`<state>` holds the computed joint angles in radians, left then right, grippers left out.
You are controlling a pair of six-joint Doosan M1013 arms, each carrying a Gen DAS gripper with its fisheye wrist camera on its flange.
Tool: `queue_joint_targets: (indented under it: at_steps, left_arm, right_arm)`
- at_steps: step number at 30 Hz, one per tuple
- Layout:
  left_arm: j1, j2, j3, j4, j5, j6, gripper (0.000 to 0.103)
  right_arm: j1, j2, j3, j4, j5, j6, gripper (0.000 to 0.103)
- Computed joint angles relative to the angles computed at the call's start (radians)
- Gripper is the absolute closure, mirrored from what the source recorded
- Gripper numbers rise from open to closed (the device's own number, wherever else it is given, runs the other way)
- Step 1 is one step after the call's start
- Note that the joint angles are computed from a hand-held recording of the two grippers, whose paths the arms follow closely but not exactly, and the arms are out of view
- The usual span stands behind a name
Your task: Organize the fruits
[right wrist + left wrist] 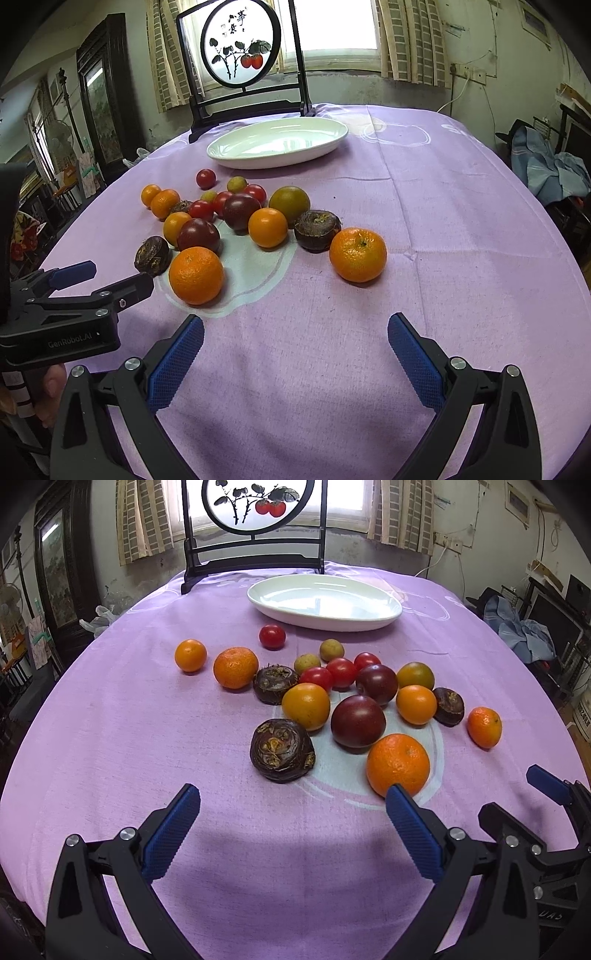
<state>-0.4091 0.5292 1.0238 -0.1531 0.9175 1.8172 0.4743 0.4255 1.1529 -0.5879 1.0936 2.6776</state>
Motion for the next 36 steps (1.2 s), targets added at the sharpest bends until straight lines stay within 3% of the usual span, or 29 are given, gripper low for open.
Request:
queue_joint_targets:
  at_steps: [36]
  left_arm:
    - [-0.002,0.003,0.003,-0.003,0.007,0.009,0.005]
  right_arm:
    - [-0.009,-0.002,0.008,0.046,-0.023,-0.005,0.003]
